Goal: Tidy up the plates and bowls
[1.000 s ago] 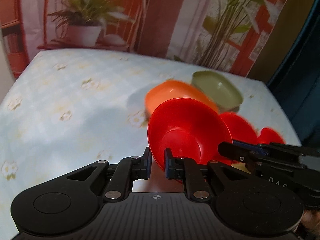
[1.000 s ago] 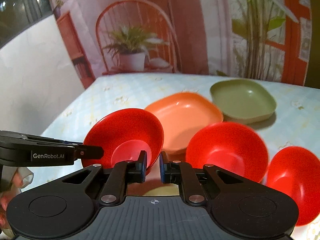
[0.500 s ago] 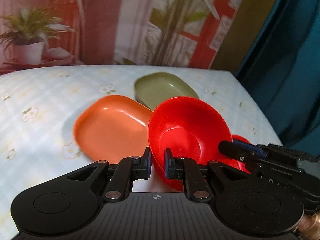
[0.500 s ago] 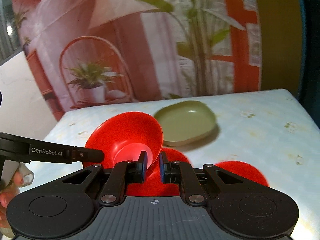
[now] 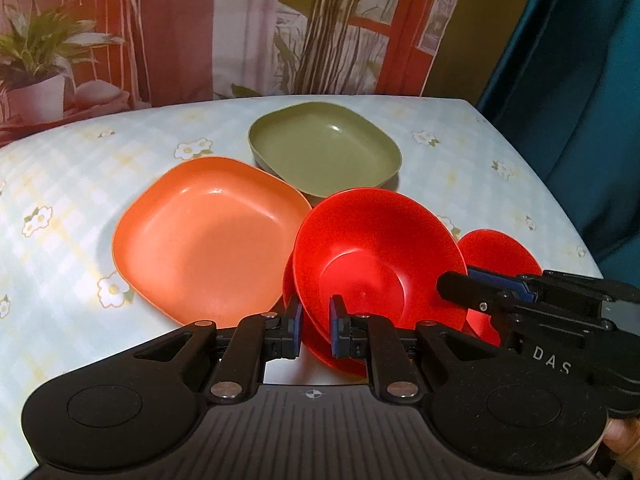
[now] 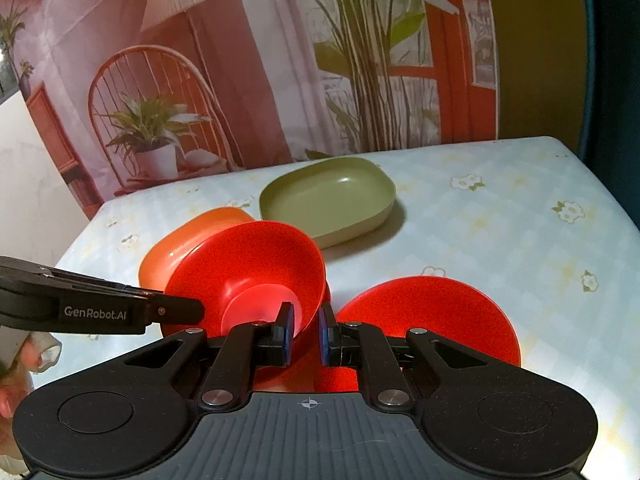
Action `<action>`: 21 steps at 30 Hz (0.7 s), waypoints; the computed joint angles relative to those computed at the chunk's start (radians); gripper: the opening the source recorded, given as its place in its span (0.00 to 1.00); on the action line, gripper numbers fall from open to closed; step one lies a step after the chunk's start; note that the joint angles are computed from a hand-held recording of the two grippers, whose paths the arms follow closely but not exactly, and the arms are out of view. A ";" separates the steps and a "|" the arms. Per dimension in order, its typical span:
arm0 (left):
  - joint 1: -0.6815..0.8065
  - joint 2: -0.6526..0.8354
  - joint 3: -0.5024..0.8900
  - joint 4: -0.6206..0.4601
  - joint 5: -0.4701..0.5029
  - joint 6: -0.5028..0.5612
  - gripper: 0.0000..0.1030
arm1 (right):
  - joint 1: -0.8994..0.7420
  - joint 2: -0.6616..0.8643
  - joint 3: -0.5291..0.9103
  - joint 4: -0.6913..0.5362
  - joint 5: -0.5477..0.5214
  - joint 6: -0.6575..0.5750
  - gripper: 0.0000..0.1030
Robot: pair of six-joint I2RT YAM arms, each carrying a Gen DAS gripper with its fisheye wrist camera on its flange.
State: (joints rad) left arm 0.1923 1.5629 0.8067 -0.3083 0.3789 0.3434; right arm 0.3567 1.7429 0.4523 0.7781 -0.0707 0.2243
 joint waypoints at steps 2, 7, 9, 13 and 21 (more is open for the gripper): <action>-0.005 -0.003 -0.003 0.006 -0.005 0.006 0.15 | -0.001 0.012 0.006 0.000 0.000 0.001 0.12; -0.009 -0.012 -0.014 0.027 -0.013 0.004 0.15 | 0.000 0.016 0.010 0.000 0.004 -0.006 0.12; -0.012 -0.018 -0.020 0.036 -0.018 0.003 0.16 | 0.001 0.014 0.007 0.000 0.008 -0.008 0.12; -0.006 -0.060 -0.050 0.048 -0.031 -0.003 0.36 | 0.001 0.007 0.005 -0.006 0.009 -0.008 0.14; -0.001 -0.128 -0.078 0.066 -0.035 -0.070 0.37 | -0.018 -0.048 -0.039 0.018 0.013 -0.021 0.16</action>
State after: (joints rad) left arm 0.1909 1.4344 0.7287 -0.2424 0.3435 0.2734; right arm 0.3385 1.6946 0.4138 0.7966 -0.0580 0.2029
